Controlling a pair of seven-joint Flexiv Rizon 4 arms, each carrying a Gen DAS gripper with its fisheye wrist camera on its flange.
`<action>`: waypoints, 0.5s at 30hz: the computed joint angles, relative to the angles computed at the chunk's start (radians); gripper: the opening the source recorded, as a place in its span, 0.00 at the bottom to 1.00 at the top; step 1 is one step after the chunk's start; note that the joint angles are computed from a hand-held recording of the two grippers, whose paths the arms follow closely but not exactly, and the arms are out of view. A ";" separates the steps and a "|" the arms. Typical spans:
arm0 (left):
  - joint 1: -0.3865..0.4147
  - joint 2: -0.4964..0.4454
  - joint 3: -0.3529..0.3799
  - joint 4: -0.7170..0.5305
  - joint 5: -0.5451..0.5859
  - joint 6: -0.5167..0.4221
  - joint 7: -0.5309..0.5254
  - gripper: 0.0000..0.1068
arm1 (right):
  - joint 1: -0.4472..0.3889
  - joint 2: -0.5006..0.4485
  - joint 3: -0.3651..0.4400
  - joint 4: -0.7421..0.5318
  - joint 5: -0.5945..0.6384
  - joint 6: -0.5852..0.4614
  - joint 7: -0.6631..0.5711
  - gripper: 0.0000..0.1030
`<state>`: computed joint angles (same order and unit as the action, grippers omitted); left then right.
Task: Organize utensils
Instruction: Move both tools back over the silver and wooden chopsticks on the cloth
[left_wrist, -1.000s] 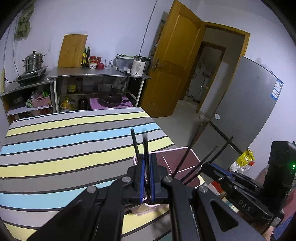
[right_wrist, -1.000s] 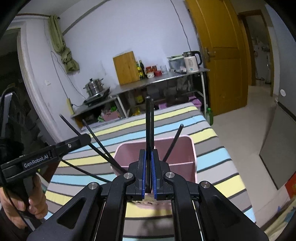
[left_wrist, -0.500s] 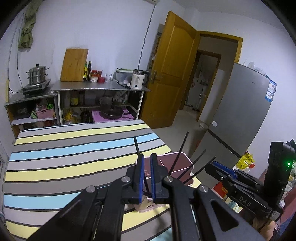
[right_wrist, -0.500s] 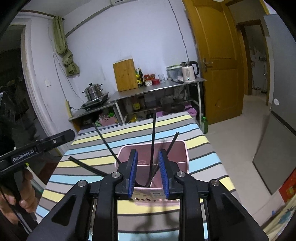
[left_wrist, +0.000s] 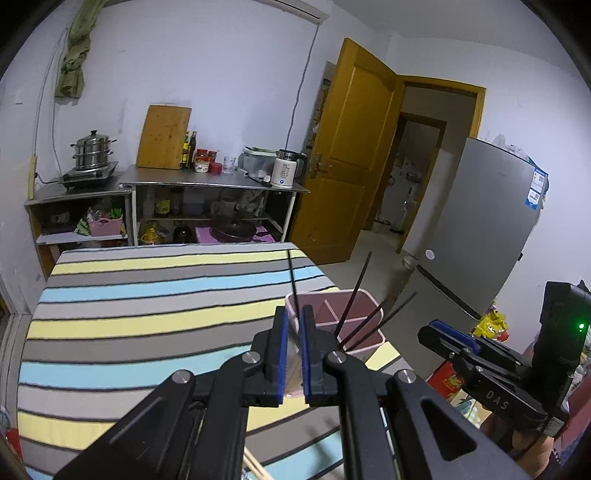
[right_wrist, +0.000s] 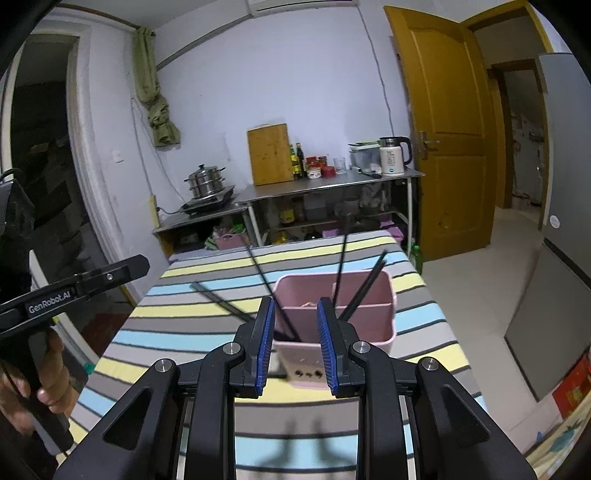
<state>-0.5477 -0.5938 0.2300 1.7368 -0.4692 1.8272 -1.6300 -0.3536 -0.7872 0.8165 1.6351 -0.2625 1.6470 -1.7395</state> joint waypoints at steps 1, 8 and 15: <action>-0.004 0.003 0.003 0.015 -0.002 0.009 -0.005 0.07 | -0.006 -0.001 0.009 0.008 -0.001 0.001 -0.005 0.24; -0.061 -0.004 0.048 0.086 -0.057 0.028 -0.005 0.07 | -0.036 -0.018 0.053 0.060 -0.013 -0.015 -0.040 0.24; -0.080 -0.031 0.063 0.116 -0.099 0.008 -0.022 0.07 | -0.023 -0.029 0.053 0.071 0.013 -0.054 -0.078 0.24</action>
<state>-0.6275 -0.6248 0.2934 1.8531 -0.5677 1.8351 -1.6516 -0.3763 -0.8166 0.8692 1.7063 -0.2493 1.5933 -1.8171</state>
